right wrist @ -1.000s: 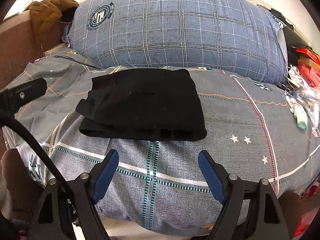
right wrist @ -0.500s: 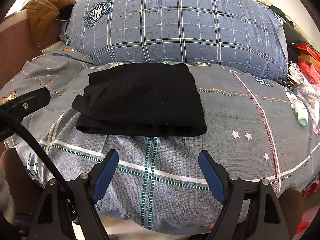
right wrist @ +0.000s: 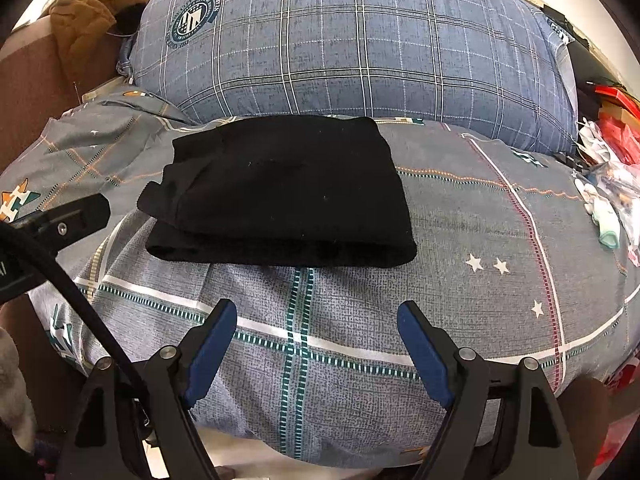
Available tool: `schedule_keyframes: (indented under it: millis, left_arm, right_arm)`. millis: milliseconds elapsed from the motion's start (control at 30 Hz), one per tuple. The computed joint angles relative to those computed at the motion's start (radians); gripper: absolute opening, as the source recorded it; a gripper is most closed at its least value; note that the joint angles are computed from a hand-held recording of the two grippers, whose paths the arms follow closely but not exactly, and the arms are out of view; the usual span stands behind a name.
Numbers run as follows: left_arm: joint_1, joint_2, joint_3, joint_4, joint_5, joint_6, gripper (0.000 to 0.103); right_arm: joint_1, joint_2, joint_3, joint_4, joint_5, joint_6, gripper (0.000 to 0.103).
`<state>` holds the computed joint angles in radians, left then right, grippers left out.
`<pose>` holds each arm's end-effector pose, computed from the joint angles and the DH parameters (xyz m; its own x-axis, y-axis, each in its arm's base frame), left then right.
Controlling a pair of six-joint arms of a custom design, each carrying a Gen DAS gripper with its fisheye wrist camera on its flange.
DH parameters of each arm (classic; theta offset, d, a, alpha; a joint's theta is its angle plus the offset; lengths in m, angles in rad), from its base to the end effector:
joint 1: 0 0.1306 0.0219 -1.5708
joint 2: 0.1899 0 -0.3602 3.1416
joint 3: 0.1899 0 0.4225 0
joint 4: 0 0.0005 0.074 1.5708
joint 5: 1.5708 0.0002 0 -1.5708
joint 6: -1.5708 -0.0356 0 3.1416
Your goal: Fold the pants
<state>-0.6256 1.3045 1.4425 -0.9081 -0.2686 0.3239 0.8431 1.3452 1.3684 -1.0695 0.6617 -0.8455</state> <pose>0.4029 -0.2800 0.4723 -0.6656 0.1023 -0.7393 0.2092 0.9764 -0.0533 0.3376 0.3453 0.4119 -0.6696 0.1359 -0.7302 0.1758 0.9842 0.0219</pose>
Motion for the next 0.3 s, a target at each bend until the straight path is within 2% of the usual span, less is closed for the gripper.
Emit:
schedule_keyframes:
  millis: [100, 300]
  left_arm:
    - [0.005, 0.009, 0.005, -0.010, 0.021, 0.000, 0.103]
    - [0.034, 0.051, 0.050, -0.062, 0.111, 0.012, 0.103]
  right_arm:
    - [0.003, 0.003, 0.000, 0.007, -0.005, 0.006, 0.086]
    - [-0.003, 0.004, 0.000, 0.020, -0.020, 0.027, 0.087]
